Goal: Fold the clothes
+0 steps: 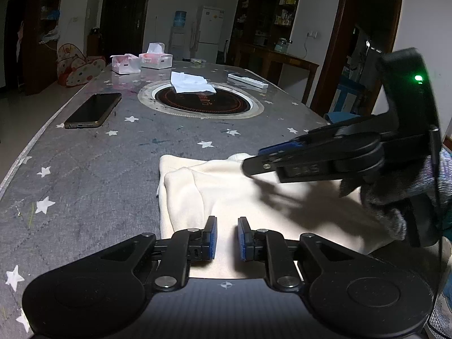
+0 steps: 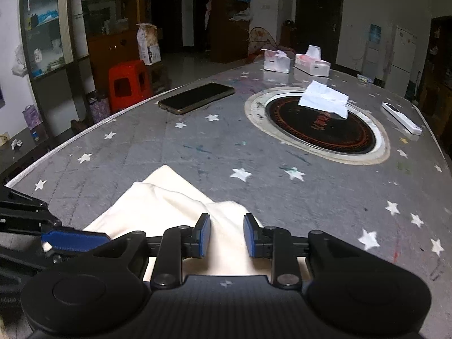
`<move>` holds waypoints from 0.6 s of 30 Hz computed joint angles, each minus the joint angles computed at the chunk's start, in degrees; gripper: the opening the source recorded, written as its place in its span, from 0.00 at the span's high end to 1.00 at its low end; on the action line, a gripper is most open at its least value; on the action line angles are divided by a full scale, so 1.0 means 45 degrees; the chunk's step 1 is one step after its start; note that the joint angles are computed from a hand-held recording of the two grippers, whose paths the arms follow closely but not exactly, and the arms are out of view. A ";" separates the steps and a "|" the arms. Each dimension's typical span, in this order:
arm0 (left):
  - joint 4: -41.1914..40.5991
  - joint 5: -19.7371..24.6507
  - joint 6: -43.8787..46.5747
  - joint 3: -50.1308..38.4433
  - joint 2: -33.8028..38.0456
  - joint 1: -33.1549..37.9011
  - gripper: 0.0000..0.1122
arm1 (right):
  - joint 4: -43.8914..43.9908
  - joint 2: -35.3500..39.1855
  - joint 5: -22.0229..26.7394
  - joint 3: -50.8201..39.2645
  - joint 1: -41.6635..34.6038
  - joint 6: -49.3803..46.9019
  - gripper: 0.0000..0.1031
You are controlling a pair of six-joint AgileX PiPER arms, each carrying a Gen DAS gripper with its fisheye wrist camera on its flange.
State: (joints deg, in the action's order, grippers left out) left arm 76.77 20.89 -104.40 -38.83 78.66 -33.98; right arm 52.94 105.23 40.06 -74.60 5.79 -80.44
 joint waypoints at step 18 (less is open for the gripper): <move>-0.0064 -0.0107 -0.0010 -0.0010 -0.0014 0.0115 0.81 | 0.0318 0.0142 -0.0118 -0.0205 0.0637 -0.0081 0.62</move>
